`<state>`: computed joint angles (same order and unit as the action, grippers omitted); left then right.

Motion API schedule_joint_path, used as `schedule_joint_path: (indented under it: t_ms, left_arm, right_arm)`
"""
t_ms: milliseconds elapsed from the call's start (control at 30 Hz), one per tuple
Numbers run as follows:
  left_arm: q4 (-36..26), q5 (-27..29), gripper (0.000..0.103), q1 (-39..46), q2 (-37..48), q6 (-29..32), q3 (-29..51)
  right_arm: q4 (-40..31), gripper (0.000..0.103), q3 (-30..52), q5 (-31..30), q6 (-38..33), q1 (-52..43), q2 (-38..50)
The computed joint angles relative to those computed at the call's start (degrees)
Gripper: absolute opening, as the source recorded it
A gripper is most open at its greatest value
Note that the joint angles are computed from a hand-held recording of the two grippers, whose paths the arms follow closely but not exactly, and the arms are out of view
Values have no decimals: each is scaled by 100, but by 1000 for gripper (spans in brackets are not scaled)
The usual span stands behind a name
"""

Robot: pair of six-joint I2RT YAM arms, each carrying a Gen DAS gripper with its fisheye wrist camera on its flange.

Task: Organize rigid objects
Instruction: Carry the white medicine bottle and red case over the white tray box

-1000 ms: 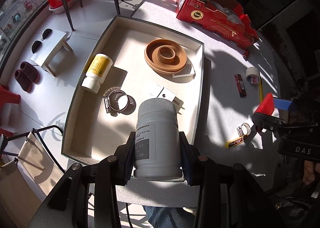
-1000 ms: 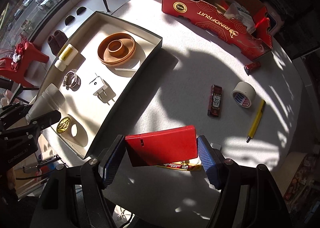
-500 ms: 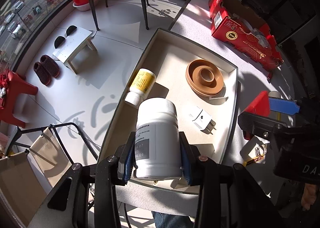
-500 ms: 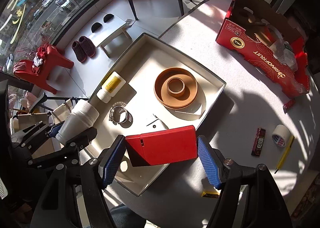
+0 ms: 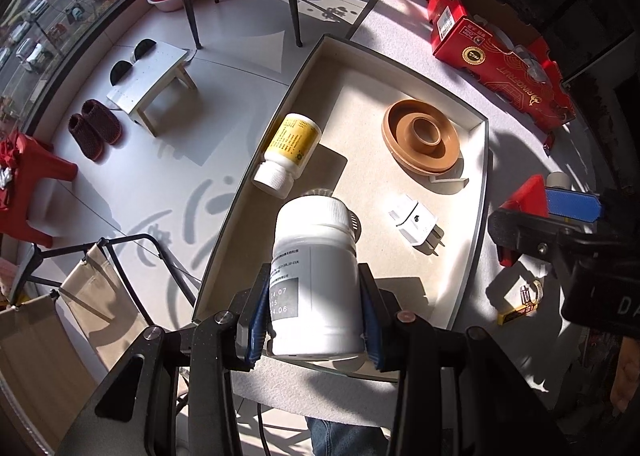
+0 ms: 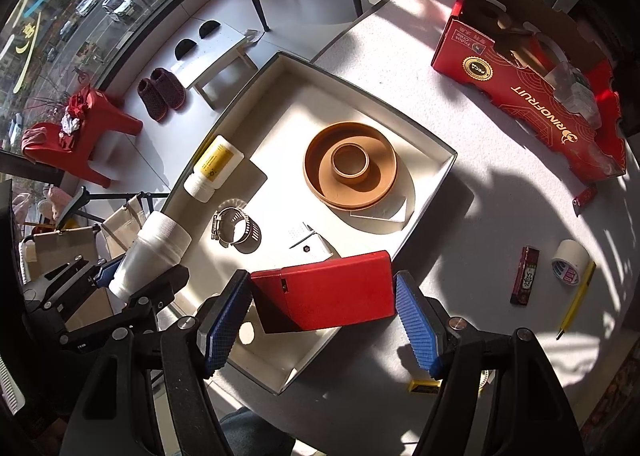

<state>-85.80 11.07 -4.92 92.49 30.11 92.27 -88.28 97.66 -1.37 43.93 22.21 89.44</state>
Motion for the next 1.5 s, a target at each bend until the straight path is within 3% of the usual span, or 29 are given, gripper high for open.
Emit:
schedule_joint_path:
  t_ms: [800, 1500]
  left_arm:
    - [152, -286, 43, 104, -221, 298, -701]
    - [377, -229, 43, -737, 492, -286, 131]
  right_arm:
    - [485, 73, -907, -440, 510, 412, -274]
    - [497, 73, -805, -440, 181, -502, -238]
